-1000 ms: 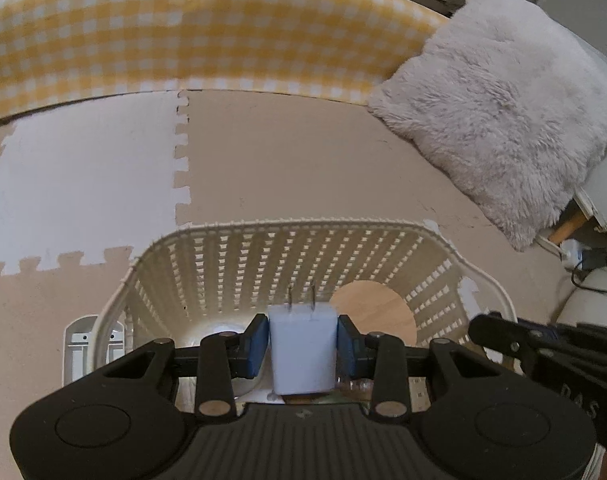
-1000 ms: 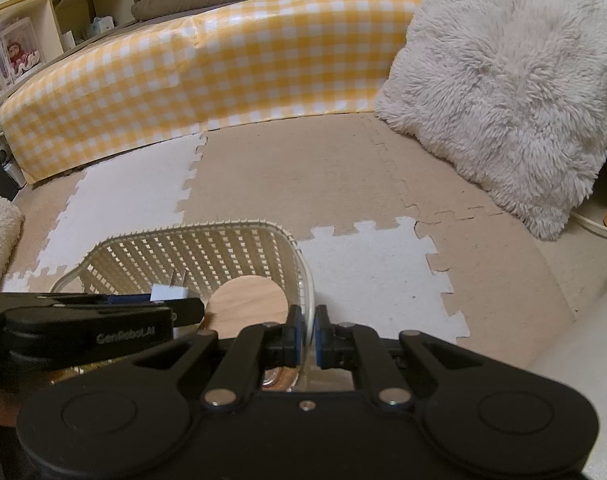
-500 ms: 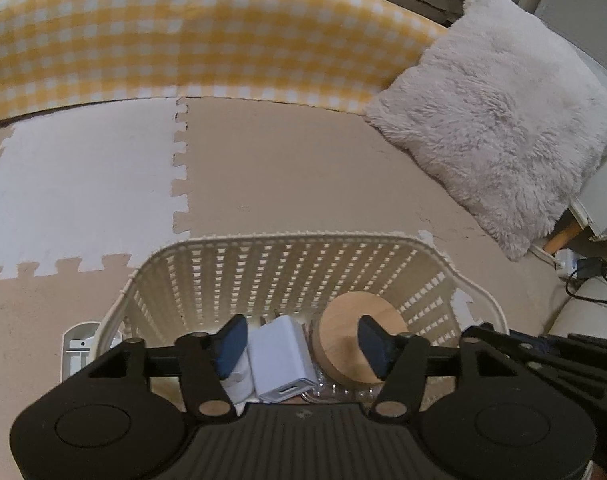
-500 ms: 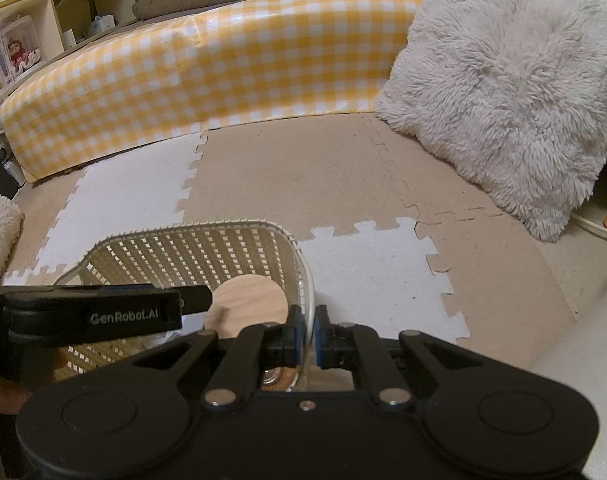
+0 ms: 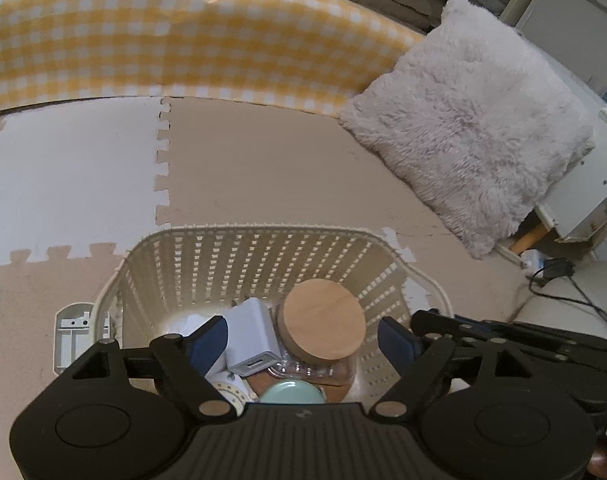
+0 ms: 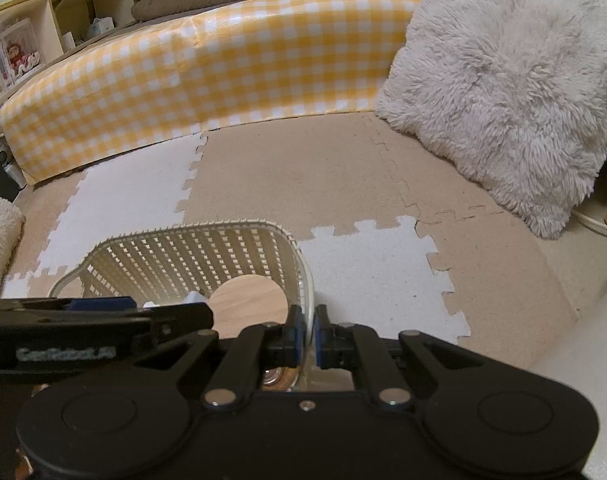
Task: Organize rigid objects
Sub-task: 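Move the left tool back to the white plastic holder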
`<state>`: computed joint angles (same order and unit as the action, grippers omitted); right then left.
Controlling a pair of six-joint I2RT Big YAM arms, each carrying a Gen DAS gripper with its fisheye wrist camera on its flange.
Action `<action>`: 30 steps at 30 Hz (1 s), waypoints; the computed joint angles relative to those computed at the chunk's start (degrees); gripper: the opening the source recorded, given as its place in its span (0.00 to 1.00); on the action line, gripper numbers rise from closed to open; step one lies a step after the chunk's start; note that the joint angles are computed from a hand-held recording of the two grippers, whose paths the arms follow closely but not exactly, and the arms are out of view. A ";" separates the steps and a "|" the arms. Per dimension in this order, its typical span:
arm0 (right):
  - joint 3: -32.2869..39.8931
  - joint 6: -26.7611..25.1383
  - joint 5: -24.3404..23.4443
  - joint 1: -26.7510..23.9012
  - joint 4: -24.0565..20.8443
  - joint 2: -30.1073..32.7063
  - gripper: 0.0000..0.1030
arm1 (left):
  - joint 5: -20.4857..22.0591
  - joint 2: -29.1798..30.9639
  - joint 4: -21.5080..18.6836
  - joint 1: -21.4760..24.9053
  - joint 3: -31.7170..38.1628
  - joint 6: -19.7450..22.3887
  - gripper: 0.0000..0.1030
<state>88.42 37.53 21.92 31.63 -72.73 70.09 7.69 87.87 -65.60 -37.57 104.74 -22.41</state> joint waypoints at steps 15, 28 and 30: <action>-0.17 -0.18 -0.29 -0.29 0.21 -0.12 0.06 | -0.41 -6.56 1.13 2.30 -3.73 -0.37 1.00; 0.20 -0.27 0.13 -0.09 -0.27 0.22 0.06 | -2.76 -14.97 4.27 4.90 -12.62 4.47 1.00; 0.22 -0.36 0.19 -0.07 -0.32 0.23 0.06 | -3.34 -15.93 4.71 5.31 -14.44 4.82 1.00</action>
<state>88.64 37.16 22.11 31.56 -73.05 70.33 4.35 71.94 -60.90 -32.25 90.30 -17.60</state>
